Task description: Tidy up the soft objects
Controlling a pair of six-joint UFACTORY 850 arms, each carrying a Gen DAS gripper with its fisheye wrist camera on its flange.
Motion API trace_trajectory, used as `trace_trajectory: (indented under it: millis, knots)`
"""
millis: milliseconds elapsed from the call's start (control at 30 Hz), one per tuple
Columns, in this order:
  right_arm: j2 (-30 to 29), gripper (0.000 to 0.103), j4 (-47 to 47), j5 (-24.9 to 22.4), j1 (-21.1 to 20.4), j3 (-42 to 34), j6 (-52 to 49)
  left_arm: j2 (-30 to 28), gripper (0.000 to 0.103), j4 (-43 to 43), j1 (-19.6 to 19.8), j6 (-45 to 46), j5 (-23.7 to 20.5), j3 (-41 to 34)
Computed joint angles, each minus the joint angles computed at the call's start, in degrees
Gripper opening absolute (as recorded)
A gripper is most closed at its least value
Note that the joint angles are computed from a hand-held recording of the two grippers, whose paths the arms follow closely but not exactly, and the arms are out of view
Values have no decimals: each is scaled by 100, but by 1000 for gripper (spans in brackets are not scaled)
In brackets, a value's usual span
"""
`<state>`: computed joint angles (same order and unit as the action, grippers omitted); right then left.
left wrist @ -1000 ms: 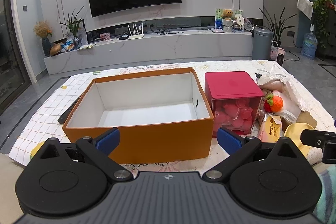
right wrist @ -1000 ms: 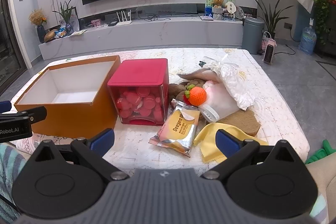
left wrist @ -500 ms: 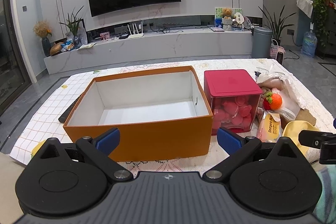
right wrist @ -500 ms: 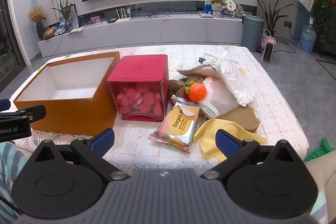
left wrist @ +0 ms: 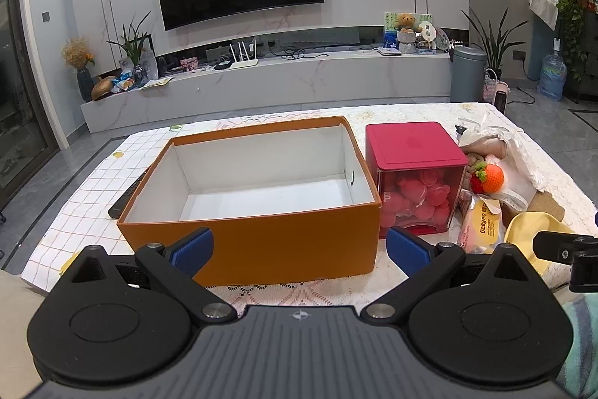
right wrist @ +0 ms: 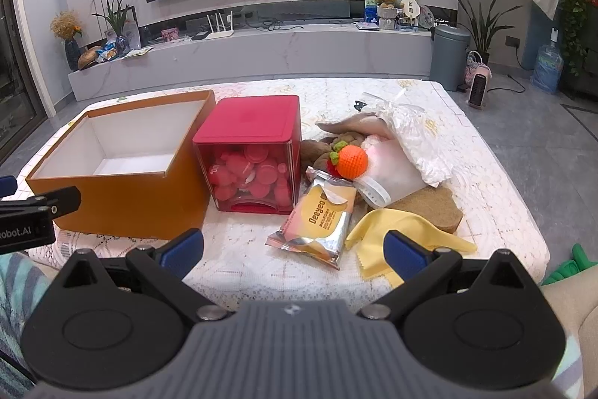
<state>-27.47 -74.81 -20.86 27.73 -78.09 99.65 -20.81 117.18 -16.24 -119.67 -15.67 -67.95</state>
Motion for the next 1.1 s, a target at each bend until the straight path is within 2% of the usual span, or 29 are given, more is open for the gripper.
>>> trace_trajectory:
  millis: [567, 1100]
  knots:
    - [-16, 100, 266, 2, 20, -12, -214, 69, 103, 162, 36, -120, 36, 88]
    - [-55, 100, 541, 23, -5, -39, -462, 64, 103, -65, 4, 87, 51, 70]
